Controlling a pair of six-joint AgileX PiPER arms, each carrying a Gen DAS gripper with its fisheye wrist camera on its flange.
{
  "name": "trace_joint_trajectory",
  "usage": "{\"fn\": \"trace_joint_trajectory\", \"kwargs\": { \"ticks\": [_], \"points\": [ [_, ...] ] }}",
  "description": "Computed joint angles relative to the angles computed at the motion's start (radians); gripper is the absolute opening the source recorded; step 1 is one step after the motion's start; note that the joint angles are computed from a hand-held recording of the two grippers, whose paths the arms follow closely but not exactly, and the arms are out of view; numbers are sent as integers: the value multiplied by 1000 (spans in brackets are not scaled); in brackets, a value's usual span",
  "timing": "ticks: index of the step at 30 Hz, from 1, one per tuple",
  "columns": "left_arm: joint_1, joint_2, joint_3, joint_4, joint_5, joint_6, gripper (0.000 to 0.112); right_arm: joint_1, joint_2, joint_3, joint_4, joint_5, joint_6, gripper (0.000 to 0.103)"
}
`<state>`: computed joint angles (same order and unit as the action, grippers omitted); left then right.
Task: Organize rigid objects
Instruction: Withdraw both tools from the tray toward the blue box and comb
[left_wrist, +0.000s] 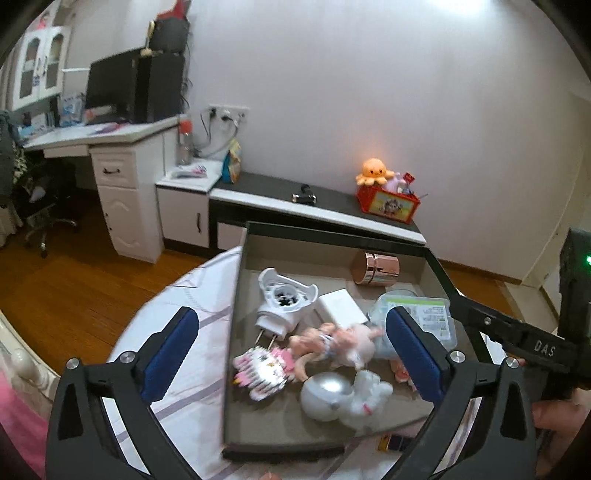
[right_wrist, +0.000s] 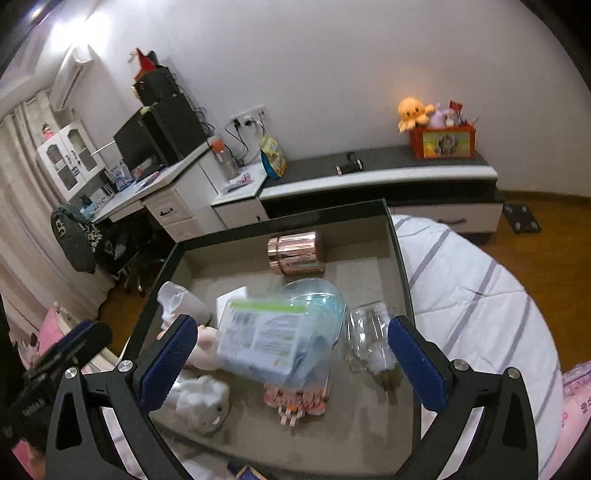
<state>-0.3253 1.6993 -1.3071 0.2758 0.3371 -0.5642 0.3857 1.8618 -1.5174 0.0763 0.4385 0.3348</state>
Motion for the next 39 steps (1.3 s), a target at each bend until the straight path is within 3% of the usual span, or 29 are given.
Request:
{"fn": "trace_joint_trajectory", "kwargs": {
  "ticks": [4,8,12,19,24,34,39],
  "points": [
    [-18,-113,118,91,-29,-84,103,52,-111,141,-111,-84,112,103],
    [-66,-230,222,223,-27,-210,103,127,-232,277,-402,-125,399,103],
    [-120,-326,302,305,-7,-292,103,207,-331,374,-672,-113,670,103],
    [-217,-446,408,469,59,-486,103,346,-436,468,-995,-4,991,103],
    [-296,-532,488,622,126,-689,103,438,-501,532,-1133,87,1159,103],
    [-486,-615,565,783,327,-898,103,673,-596,664,-1292,338,1422,103],
    [-533,-627,570,798,370,-924,103,692,-596,681,-1287,344,1433,103]
  ]
}}
